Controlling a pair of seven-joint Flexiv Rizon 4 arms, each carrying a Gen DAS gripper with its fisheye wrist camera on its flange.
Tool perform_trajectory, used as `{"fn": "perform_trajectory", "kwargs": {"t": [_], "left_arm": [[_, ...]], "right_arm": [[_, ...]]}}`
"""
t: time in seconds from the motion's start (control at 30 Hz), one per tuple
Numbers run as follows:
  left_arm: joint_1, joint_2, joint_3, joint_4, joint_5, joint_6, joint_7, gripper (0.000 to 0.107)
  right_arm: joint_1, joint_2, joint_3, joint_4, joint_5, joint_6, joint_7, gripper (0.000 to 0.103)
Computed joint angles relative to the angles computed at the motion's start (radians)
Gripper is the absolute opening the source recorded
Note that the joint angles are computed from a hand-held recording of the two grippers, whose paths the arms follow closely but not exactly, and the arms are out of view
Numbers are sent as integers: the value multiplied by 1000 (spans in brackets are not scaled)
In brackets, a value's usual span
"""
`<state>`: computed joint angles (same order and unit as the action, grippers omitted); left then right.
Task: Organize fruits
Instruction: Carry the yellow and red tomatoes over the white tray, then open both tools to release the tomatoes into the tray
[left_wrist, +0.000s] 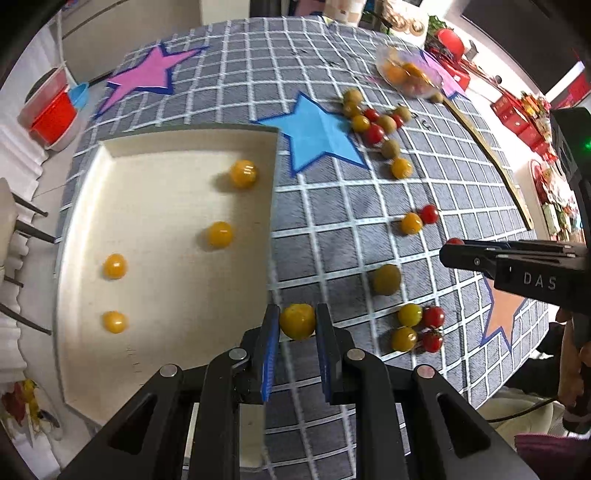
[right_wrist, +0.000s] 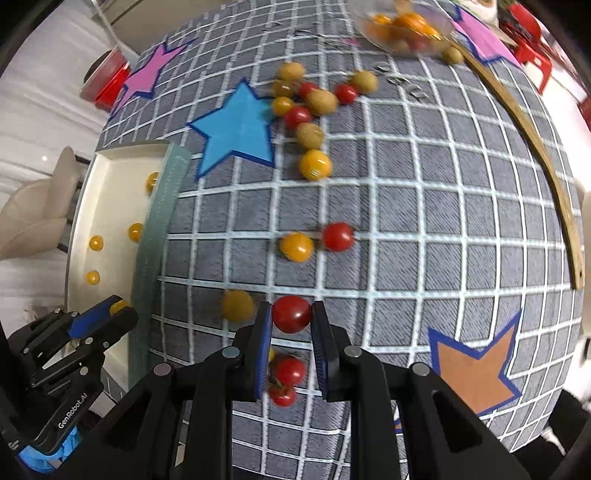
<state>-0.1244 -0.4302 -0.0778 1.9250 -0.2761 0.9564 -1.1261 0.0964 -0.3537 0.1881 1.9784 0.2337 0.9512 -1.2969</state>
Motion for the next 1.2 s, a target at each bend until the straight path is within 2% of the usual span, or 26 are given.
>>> {"fn": "perform_trajectory", "kwargs": {"t": [0.2, 0.57, 0.93, 1.2], "left_arm": [[28, 13, 24, 22, -6, 33, -15, 20], [93, 18, 86, 56, 41, 75, -74, 20], [114, -45, 140, 23, 140, 101, -165, 21], [126, -76, 131, 12, 156, 103, -175, 21]], "right_arm": [[31, -6, 15, -40, -24, -18, -15, 23], [113, -108, 42, -204, -68, -78, -31, 23], [176, -207, 62, -328, -95, -157, -32, 23], [206, -263, 57, -373, -116, -187, -15, 23]]}}
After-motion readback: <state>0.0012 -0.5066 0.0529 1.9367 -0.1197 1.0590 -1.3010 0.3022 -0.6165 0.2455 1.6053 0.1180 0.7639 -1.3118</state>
